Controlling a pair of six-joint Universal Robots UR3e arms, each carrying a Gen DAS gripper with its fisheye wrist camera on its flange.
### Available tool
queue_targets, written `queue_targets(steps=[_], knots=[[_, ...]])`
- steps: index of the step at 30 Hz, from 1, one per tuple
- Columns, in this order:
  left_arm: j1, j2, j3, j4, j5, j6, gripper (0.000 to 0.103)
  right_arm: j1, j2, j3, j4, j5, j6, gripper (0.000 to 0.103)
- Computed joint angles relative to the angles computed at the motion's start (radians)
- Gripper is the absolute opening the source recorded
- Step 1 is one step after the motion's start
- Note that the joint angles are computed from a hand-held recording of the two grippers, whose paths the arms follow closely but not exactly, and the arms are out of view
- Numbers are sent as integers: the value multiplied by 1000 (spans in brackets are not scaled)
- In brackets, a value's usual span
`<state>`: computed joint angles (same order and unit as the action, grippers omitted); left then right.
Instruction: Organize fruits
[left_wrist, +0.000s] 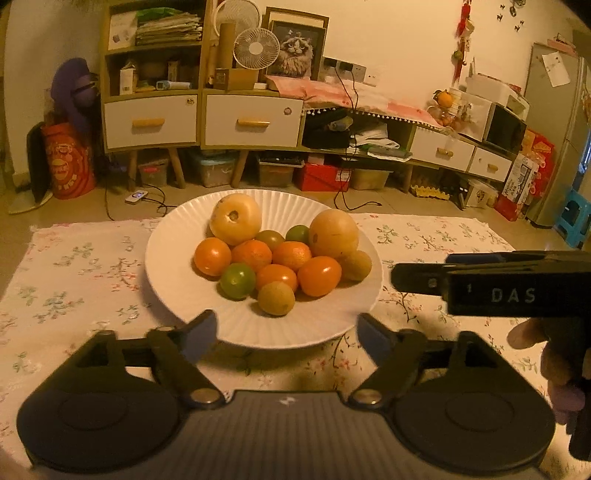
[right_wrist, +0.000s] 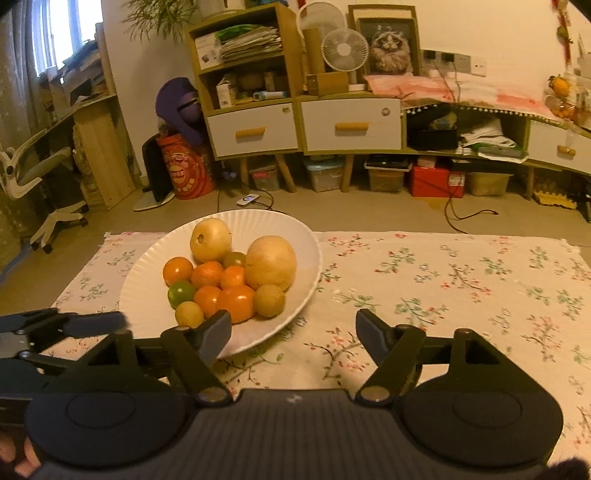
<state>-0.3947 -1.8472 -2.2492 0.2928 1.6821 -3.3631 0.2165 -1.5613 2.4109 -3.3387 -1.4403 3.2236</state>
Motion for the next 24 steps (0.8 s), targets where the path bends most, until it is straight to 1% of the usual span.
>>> queue_targets(steps=[2,9,12,17,21,24], knots=[[-4,28,-26,1,5,2,83,5,-30,18,9,-20,7,79],[-35,128,-96,-36,43,-11,89,29,-141,76,59,-79,24,86],[-62,169,-108,-76,68,-25,90,48,-183,89,94,-113,35,88],[-108,247,-136,-146,122,-93,96,94,-231,96,156,-172,53,91],[-129,300,-143,-232,139,-142,97,131,-271,105,203,-212,89,96],[-143,326,-139,-290,149,-165,97,179,-281,93,238,-265,125,98]])
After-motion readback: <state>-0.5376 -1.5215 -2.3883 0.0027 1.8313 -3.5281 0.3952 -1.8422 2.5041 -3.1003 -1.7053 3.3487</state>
